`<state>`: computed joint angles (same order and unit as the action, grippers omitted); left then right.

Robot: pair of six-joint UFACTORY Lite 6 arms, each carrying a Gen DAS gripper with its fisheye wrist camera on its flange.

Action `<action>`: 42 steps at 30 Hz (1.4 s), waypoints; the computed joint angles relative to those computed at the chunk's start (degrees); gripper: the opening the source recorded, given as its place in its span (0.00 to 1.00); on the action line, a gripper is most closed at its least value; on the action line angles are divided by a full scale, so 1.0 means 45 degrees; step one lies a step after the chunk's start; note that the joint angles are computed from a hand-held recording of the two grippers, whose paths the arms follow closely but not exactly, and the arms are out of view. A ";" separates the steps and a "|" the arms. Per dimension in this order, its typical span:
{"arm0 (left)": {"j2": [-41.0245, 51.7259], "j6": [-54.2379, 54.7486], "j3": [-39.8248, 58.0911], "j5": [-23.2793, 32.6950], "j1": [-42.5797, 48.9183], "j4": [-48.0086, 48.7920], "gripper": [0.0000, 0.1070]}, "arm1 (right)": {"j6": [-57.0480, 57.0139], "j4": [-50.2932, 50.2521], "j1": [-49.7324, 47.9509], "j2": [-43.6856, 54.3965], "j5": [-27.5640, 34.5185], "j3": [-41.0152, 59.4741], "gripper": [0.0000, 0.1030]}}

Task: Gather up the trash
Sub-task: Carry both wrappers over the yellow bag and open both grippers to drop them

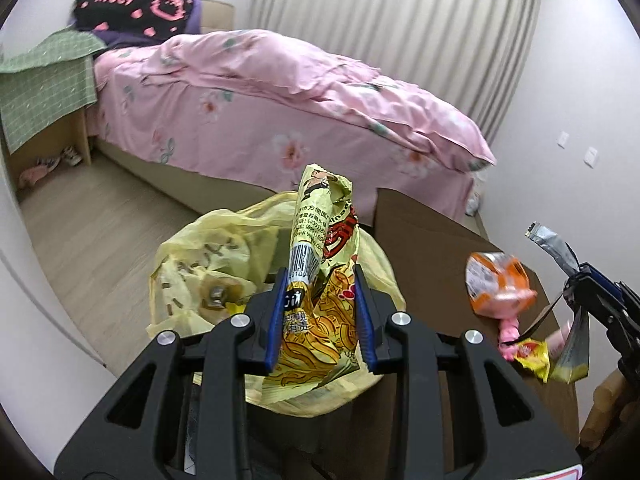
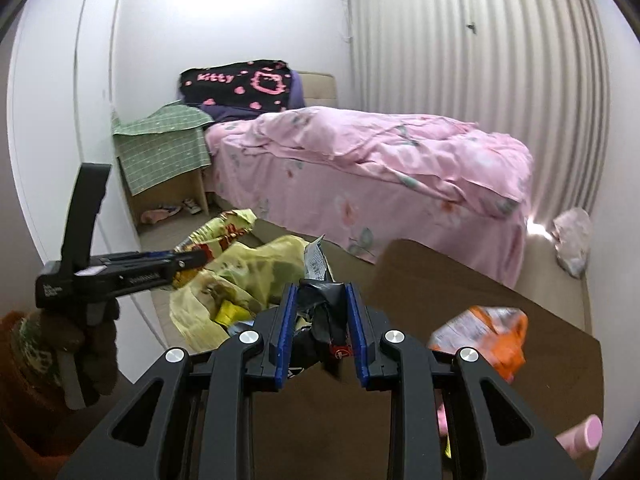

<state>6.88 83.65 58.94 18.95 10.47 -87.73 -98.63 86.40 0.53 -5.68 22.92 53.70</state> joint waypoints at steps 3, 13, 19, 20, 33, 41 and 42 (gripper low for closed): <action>0.0525 0.0681 0.0326 -0.0149 0.0067 -0.0985 0.27 | 0.0276 0.0040 0.0288 0.1175 -0.0064 0.0955 0.23; 0.3194 0.1663 0.2116 0.0560 -0.0111 -0.2082 0.27 | 0.2232 -0.0750 0.0129 0.4759 0.0593 0.4030 0.23; 0.4975 0.0591 0.3058 -0.1112 -0.0255 -0.1371 0.27 | 0.3242 -0.1568 0.0308 0.6562 0.1415 0.6124 0.23; 0.5223 0.0267 0.3202 -0.1456 -0.0272 -0.1087 0.27 | 0.3349 -0.1656 0.0429 0.6798 0.1410 0.6416 0.23; 0.5180 0.1576 0.2575 0.0560 0.0828 -0.2571 0.27 | 0.7161 -0.5091 0.1738 1.1857 0.2248 1.1454 0.23; 0.5387 0.0246 0.2861 0.1642 0.1198 -0.1568 0.37 | 0.8256 -0.6045 0.1587 1.3151 0.2570 1.2541 0.32; 0.5339 0.0208 0.2840 0.1841 0.1275 -0.1609 0.42 | 0.8168 -0.5929 0.1543 1.3051 0.2499 1.2362 0.37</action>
